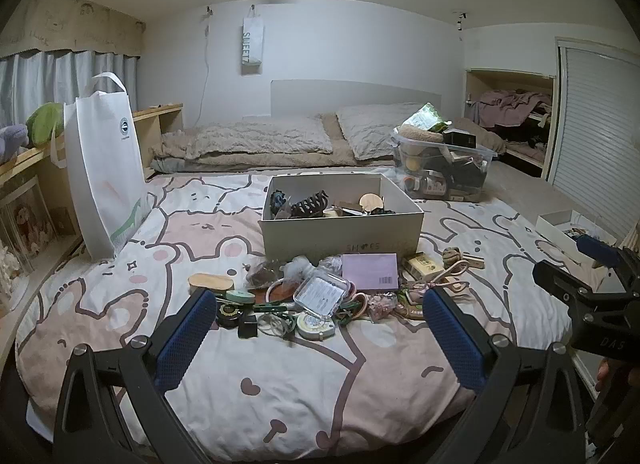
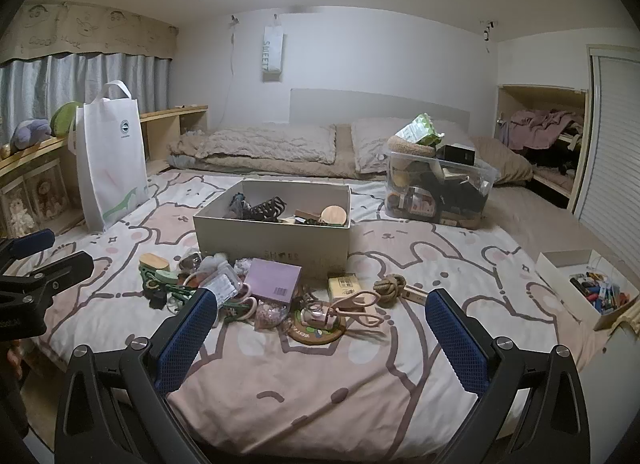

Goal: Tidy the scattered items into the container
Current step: 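Move both tools down toward the item pile beside the white box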

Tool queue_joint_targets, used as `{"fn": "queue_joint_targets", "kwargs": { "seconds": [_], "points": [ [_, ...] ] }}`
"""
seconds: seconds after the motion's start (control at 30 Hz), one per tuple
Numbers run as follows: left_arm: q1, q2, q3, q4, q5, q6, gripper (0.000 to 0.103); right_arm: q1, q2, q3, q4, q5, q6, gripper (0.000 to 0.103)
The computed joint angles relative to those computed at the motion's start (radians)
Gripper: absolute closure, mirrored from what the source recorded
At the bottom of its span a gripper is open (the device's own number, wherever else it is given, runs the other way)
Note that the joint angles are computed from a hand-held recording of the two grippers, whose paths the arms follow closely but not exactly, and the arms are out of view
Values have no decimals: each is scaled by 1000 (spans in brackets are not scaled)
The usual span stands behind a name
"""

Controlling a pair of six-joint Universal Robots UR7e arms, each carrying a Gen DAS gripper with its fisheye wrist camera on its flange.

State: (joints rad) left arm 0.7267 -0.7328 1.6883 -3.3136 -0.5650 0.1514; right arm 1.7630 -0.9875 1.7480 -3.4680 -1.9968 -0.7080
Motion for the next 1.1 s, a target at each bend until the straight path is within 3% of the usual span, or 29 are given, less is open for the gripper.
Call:
{"fn": "queue_joint_targets", "kwargs": {
  "seconds": [0.53,1.1],
  "points": [
    [10,1,19,6,-2,-27,0,-7,14,-14,32,-9,10,0],
    [88,4,-41,234,-47,-176,0,-36,74,-89,179,-46,58,0]
  ]
}}
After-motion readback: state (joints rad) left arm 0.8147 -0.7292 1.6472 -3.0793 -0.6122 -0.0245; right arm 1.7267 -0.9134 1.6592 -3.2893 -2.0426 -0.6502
